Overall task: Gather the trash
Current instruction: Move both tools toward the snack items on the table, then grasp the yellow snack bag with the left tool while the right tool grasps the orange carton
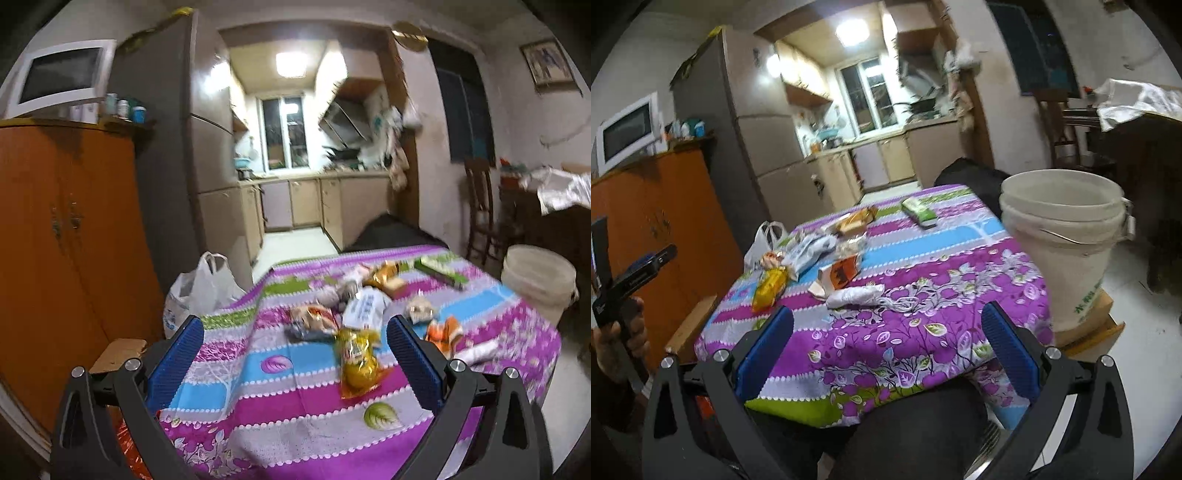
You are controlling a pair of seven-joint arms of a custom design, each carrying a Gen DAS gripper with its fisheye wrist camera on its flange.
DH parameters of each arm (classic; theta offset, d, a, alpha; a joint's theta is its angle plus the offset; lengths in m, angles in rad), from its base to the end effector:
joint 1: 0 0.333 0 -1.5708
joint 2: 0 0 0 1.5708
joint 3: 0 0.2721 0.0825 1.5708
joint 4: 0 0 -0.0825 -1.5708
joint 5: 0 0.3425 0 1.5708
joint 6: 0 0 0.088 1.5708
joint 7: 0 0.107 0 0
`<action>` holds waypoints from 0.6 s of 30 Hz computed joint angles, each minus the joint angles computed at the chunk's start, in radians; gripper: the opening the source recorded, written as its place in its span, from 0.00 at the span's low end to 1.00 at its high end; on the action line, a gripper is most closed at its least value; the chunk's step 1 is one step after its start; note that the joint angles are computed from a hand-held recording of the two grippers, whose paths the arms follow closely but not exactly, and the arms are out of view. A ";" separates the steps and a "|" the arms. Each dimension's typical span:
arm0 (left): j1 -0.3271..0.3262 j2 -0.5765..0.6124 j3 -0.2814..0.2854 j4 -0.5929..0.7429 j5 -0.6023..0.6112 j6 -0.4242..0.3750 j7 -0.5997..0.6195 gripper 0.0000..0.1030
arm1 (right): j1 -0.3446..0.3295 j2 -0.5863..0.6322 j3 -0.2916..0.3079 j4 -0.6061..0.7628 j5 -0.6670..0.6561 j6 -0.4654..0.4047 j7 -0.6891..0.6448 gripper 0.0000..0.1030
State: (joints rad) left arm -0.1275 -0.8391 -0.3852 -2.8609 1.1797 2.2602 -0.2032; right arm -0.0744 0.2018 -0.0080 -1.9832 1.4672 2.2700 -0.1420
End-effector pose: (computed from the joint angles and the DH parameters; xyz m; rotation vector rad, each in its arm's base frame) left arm 0.2939 -0.1225 0.4241 -1.7129 0.9215 -0.4888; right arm 0.5728 -0.0219 0.3724 -1.8065 0.9252 -0.2178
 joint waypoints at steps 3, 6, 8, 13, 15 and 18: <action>0.040 0.077 0.036 0.020 0.070 0.086 -0.016 0.96 | 0.011 0.049 0.014 0.061 -0.056 -0.023 -0.009 0.95; 0.085 0.186 0.075 0.058 0.146 0.187 -0.040 0.96 | 0.024 0.092 0.033 0.123 -0.128 -0.037 -0.006 0.91; 0.116 0.248 0.098 0.076 0.203 0.241 -0.080 0.96 | 0.037 0.127 0.051 0.176 -0.181 -0.041 0.008 0.81; 0.164 0.378 0.171 0.110 0.338 0.392 -0.250 0.96 | 0.078 0.206 0.101 0.301 -0.303 -0.051 0.119 0.66; 0.165 0.416 0.182 0.128 0.366 0.409 -0.274 0.96 | 0.110 0.240 0.116 0.346 -0.354 -0.027 0.209 0.63; 0.170 0.467 0.200 0.154 0.438 0.420 -0.334 0.96 | 0.159 0.321 0.123 0.446 -0.465 0.007 0.405 0.54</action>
State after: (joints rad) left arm 0.0424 -0.3725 -0.1850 -2.7072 1.6173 2.6803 -0.5370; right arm 0.0846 0.5232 0.1150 -1.5375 1.0018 2.2773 0.2629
